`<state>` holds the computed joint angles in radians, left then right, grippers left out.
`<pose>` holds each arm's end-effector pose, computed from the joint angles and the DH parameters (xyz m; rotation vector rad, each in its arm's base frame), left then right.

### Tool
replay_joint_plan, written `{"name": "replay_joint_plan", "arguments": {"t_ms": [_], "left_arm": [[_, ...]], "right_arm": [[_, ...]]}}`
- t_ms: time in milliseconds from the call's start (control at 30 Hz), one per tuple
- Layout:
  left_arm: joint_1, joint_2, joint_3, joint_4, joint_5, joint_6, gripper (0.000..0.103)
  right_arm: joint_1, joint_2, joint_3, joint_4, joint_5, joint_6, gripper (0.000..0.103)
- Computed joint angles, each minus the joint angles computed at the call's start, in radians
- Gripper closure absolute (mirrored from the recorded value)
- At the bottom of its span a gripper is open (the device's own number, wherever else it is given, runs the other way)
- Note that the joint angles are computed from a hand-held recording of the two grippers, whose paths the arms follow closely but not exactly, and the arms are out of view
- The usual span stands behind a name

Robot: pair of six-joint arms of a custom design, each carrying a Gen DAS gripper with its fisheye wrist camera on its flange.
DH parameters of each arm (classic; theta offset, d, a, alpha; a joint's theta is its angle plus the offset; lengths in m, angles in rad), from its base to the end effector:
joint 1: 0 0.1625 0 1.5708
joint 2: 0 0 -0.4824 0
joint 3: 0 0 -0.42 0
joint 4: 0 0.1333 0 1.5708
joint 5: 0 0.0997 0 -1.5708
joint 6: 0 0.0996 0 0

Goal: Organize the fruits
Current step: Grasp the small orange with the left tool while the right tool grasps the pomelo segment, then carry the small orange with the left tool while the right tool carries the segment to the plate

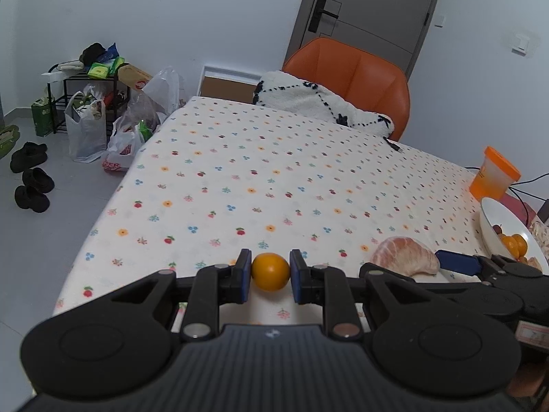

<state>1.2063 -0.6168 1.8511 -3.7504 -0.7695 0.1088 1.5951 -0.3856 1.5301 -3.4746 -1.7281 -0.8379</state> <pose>-0.0392 -0.6773 0.0853 0.0523 2.2362 -1.2267 0.1361 -0.7576 -0.0412 1.0005 -2.3687 0.8616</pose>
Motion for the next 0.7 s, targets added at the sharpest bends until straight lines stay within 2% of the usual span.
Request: {"name": "replay_joint_plan", "arguments": {"t_ms": [167,267,300,333,367,700], "left_arm": [[0.002,-0.003,-0.001,0.016,0.000,-0.010,0.081],[-0.001,0.000,-0.003,0.029,-0.004,-0.016,0.081],[-0.003,0.001,-0.004,0.031,-0.004,-0.016,0.081],[-0.006,0.003,-0.005,0.033,-0.001,-0.017,0.081],[-0.009,0.004,-0.005,0.033,-0.001,-0.015,0.081],[-0.043,0.025,-0.016,0.029,-0.014,0.010,0.081]], "right_arm": [[0.015,0.028,-0.042,0.014,-0.054,-0.027,0.000],[0.016,0.029,-0.049,0.028,-0.058,-0.028,0.000],[0.018,0.029,-0.050,0.029,-0.064,-0.035,0.002],[0.018,0.029,-0.047,0.020,-0.066,-0.044,0.011],[0.017,0.025,-0.040,0.011,-0.060,-0.050,0.016],[-0.023,-0.052,0.059,-0.017,0.049,-0.015,0.017]]}}
